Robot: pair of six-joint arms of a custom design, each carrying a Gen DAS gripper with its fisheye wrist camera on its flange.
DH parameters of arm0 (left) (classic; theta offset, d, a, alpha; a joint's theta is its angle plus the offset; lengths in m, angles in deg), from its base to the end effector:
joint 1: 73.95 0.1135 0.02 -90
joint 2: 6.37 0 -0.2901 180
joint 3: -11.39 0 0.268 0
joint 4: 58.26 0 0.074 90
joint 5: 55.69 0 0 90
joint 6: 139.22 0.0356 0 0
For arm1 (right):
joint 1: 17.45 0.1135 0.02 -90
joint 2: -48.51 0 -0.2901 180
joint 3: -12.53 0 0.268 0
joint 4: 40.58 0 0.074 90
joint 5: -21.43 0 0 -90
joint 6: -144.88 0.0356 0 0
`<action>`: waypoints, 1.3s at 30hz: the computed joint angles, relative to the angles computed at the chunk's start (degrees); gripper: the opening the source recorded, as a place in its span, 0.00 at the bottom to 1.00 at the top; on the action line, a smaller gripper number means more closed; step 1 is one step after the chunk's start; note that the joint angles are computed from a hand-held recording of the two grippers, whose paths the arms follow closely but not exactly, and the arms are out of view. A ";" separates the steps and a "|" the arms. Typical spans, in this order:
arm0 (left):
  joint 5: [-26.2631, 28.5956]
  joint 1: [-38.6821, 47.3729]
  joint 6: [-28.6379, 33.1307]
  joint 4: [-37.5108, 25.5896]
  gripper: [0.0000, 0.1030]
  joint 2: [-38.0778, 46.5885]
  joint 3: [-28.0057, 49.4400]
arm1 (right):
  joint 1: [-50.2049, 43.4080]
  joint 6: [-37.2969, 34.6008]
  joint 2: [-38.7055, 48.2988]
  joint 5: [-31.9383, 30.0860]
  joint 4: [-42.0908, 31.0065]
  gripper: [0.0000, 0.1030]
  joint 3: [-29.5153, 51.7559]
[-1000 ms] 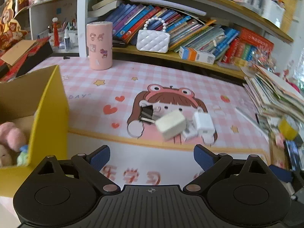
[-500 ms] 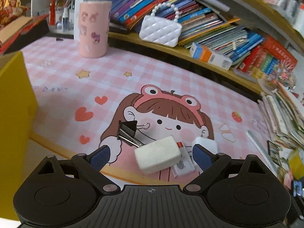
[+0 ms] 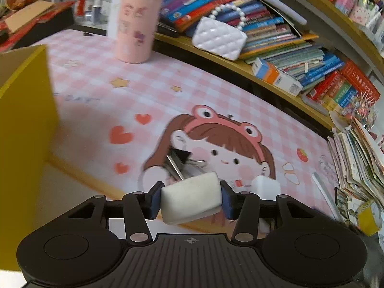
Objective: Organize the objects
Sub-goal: 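Grasp the white foam cube with the left tool while the right tool grasps the white charger, then carry the foam cube in the left tool while the right tool carries the charger to the box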
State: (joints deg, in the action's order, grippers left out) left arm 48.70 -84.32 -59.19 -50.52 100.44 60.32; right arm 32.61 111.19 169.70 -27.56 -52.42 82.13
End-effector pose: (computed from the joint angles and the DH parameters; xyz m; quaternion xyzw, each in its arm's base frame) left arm 0.3092 -0.0656 0.0810 0.0459 0.9326 -0.1756 0.3121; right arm 0.2631 0.2778 0.0615 0.1301 0.9058 -0.0320 0.4019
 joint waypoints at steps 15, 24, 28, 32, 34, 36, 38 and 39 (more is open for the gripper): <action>3.96 6.10 7.49 -3.17 0.46 -11.01 -8.41 | -3.68 -1.27 5.20 -4.35 0.52 0.40 4.81; 10.48 10.07 12.76 -5.54 0.46 -17.95 -12.90 | 3.90 6.49 -1.78 -0.08 -5.04 0.40 0.73; 15.01 14.25 17.04 -8.74 0.46 -21.70 -15.36 | 9.87 12.39 -3.75 2.77 -11.86 0.40 1.81; 20.49 20.66 23.47 -13.90 0.46 -25.69 -17.54 | 16.65 20.18 -3.94 4.85 -20.51 0.40 4.96; 23.12 24.35 27.86 -17.48 0.46 -27.07 -18.01 | 20.34 24.56 -2.95 5.46 -25.78 0.40 7.73; 25.68 28.70 33.35 -21.82 0.45 -27.72 -18.00 | 23.34 28.07 -1.51 5.61 -30.45 0.40 10.90; 27.60 33.06 38.94 -26.07 0.45 -27.95 -17.60 | 26.04 31.24 0.45 5.42 -34.82 0.40 14.60; 28.58 35.61 42.25 -28.50 0.45 -28.06 -17.34 | 27.37 32.81 1.72 5.14 -36.93 0.40 16.85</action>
